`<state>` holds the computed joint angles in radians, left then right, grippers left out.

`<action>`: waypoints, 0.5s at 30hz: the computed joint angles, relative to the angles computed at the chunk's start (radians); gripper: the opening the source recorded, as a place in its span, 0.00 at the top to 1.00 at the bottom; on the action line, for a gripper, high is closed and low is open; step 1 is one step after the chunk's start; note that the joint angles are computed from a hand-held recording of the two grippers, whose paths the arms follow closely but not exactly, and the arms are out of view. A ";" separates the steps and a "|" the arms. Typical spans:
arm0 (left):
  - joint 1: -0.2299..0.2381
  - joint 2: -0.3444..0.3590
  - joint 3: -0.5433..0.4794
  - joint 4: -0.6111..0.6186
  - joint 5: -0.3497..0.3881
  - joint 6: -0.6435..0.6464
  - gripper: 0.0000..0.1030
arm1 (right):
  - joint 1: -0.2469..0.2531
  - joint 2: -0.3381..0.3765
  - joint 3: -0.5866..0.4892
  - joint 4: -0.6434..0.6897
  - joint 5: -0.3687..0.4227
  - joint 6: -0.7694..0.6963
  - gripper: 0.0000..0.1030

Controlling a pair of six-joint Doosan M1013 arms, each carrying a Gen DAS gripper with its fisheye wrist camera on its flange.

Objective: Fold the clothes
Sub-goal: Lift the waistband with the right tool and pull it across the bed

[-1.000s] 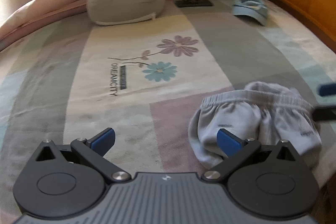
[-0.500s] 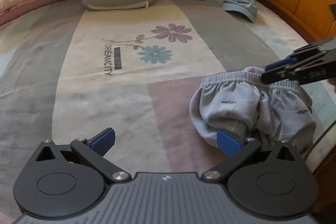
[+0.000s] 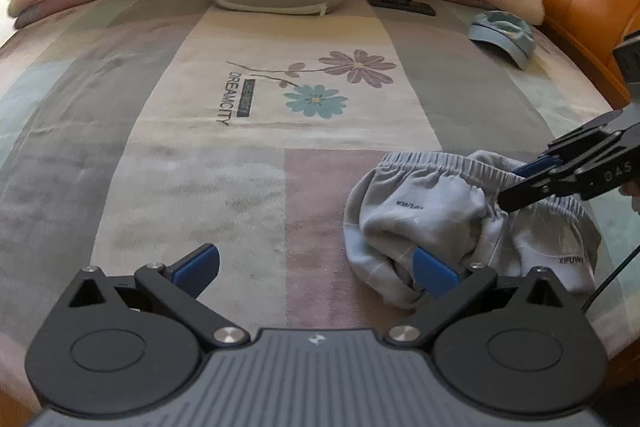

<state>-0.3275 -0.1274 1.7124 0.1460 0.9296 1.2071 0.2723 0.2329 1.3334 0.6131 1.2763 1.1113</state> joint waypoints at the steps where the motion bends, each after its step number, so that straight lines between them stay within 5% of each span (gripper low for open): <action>1: -0.008 0.002 -0.003 0.013 0.006 -0.019 0.01 | -0.003 0.004 -0.003 -0.004 0.004 -0.004 0.64; 7: -0.050 0.015 -0.023 0.078 0.039 -0.081 0.01 | -0.032 0.041 -0.005 0.096 0.065 0.001 0.66; 10: -0.063 0.019 -0.033 0.096 0.050 -0.088 0.01 | -0.030 0.027 -0.004 0.104 0.060 -0.057 0.84; 15: -0.076 0.029 -0.054 0.125 0.055 -0.085 0.01 | -0.041 -0.003 0.002 0.075 -0.022 -0.065 0.88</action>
